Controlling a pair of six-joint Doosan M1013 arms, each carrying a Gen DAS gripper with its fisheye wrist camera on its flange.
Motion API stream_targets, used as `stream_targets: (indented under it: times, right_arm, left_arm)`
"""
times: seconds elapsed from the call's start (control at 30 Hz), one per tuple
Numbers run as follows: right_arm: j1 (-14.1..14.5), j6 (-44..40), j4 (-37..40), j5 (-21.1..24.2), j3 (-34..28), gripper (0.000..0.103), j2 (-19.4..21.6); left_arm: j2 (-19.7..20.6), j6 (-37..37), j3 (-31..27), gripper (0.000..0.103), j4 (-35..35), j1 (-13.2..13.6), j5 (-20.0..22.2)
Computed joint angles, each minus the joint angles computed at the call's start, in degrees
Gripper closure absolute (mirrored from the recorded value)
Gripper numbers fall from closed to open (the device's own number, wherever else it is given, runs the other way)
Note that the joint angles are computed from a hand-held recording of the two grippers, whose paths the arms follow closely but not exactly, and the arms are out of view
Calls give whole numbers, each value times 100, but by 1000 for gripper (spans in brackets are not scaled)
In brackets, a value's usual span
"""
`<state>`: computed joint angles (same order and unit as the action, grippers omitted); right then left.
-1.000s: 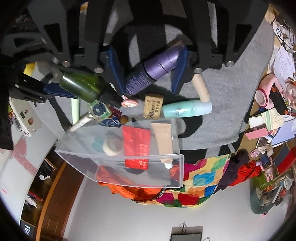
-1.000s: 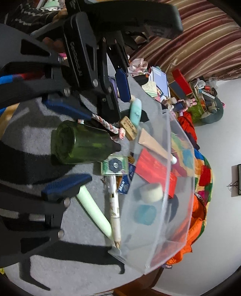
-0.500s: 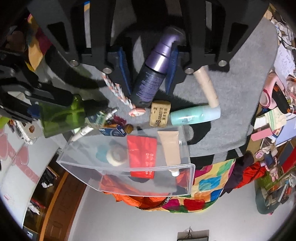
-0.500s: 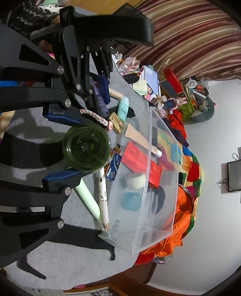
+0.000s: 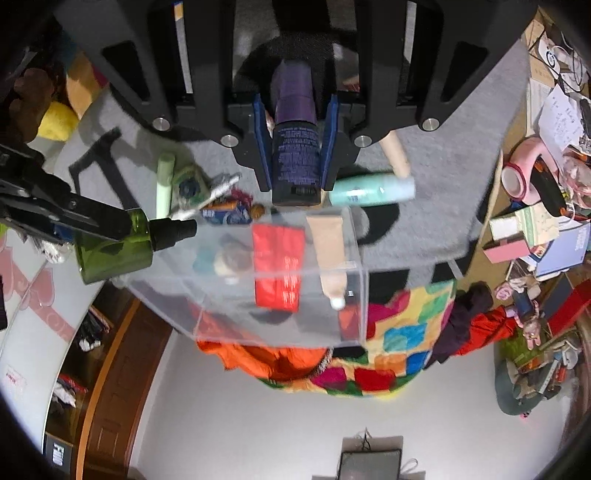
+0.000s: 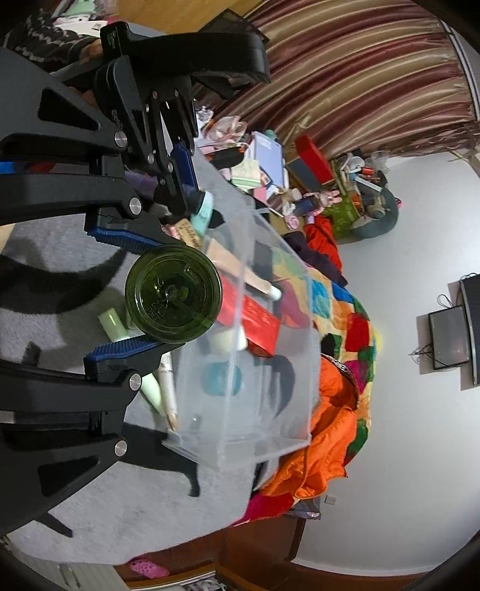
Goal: Organize objects
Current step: 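Grasp purple tube with left tool while right tool grasps green bottle, then drop purple tube into box with left tool while right tool drops green bottle in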
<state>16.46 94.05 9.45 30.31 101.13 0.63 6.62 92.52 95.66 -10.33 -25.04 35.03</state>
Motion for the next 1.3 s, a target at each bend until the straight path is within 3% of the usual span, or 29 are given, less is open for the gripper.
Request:
stream_targets:
  times: [0.43, 0.7, 0.97, 1.07, 1.17, 1.3]
  right_arm:
    - [-175, 668, -617, -361, -133, 65, -11]
    - [-254, 1113, -1109, -478, -264, 65, 91]
    - [-355, 1388, -1316, -279, -473, 65, 404]
    - [-304, 1809, -1845, -144, -542, 65, 507]
    - [-242, 2111, -2394, -5, -626, 65, 625]
    - [-222, 2164, -2567, 23, -667, 65, 729]
  left_arm:
    - [-115, -201, -212, 78, -48, 55, -584]
    - [18, -544, -479, 78, 354, -31, -851]
    - [350, -969, -795, 78, 935, -124, -768]
    - [540, -1102, -950, 78, 1094, -150, -608]
    - [693, -1086, -1060, 78, 1064, -159, -496]
    - [852, -926, -1173, 78, 801, -151, -387]
